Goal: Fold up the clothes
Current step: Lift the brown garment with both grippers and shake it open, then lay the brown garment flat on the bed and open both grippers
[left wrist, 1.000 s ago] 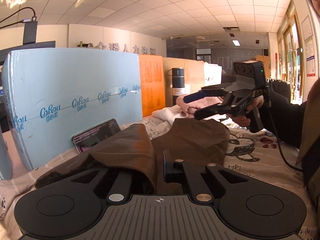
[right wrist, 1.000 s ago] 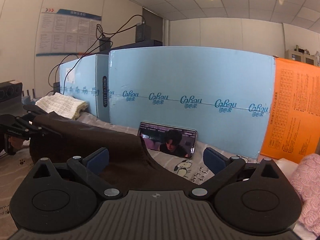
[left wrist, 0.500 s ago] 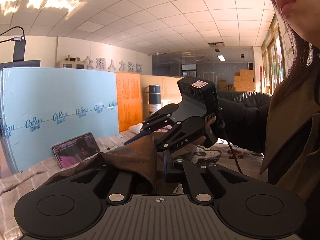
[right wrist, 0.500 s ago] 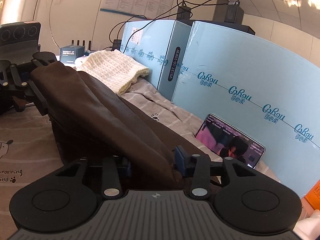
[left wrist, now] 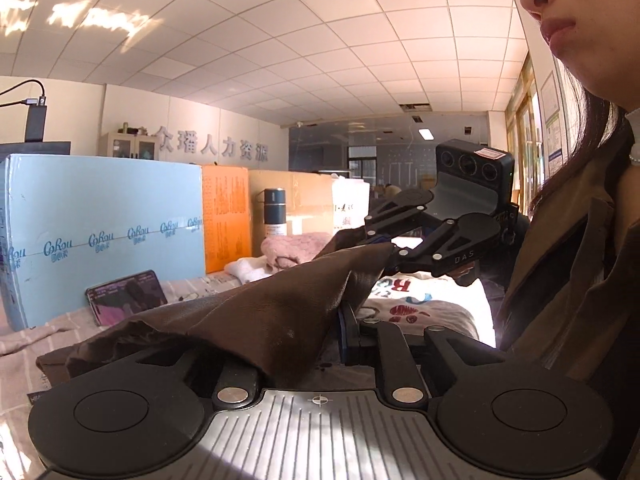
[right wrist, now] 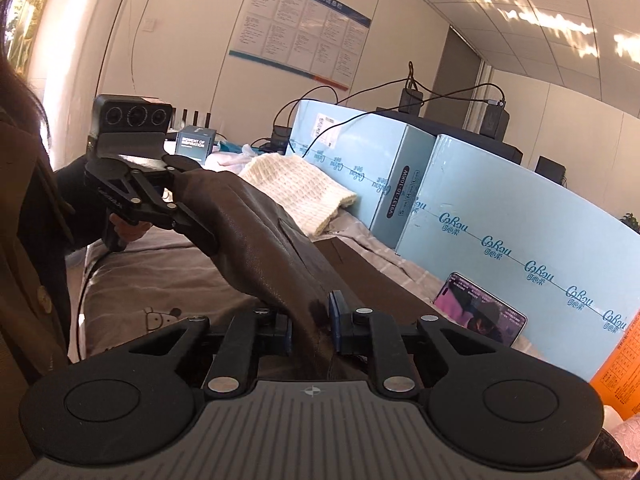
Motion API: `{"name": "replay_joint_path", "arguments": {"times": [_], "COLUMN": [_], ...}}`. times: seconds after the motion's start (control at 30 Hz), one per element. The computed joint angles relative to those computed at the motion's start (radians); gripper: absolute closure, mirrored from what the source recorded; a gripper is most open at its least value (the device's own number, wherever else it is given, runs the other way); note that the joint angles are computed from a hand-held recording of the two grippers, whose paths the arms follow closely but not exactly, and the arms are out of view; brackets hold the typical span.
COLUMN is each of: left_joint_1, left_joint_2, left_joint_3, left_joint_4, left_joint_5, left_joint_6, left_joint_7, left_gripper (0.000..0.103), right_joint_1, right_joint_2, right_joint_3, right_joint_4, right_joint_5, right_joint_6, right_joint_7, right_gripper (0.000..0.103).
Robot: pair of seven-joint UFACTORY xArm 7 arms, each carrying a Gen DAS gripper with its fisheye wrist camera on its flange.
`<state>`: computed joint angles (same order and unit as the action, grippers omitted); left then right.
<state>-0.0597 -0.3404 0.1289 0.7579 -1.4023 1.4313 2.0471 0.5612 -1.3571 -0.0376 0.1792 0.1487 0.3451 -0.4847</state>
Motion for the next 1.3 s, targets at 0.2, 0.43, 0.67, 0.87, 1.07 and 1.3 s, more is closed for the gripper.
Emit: {"name": "replay_joint_path", "arguments": {"times": [0.2,0.43,0.67,0.87,1.07,1.3], "left_joint_1": [0.024,0.035,0.039,0.030,-0.054,-0.097], "left_joint_2": [-0.098,-0.229,-0.147,0.053,0.239,0.268], "left_joint_3": [0.007,0.047,0.178,-0.019,-0.173,-0.183], "left_joint_4": [-0.071,-0.151,-0.105,0.056,0.209,0.222], "left_joint_5": [0.152,0.330,0.137,-0.125,0.093,0.141], "left_joint_6": [-0.035,-0.102,-0.130,-0.459,-0.849,-0.898], "left_joint_7": [-0.017,-0.065,-0.128,-0.458,-0.825,-0.916], "left_gripper": [0.048,0.031,0.014,0.013,0.014,0.029], "right_joint_1": [0.060,0.088,-0.065,-0.379,-0.584,-0.737], "right_joint_2": [-0.163,-0.297,-0.441,-0.341,-0.025,0.350], "right_joint_3": [0.103,0.145,0.067,-0.043,-0.084,-0.010], "right_joint_4": [-0.025,-0.030,-0.056,-0.105,-0.107,-0.039], "right_joint_5": [0.060,0.083,0.026,-0.026,-0.062,-0.115], "right_joint_6": [0.230,0.360,0.369,0.204,-0.003,-0.190], "right_joint_7": [0.159,0.239,0.209,0.240,0.261,0.309], "right_gripper": [0.087,0.057,0.032,0.023,0.022,0.022]}}
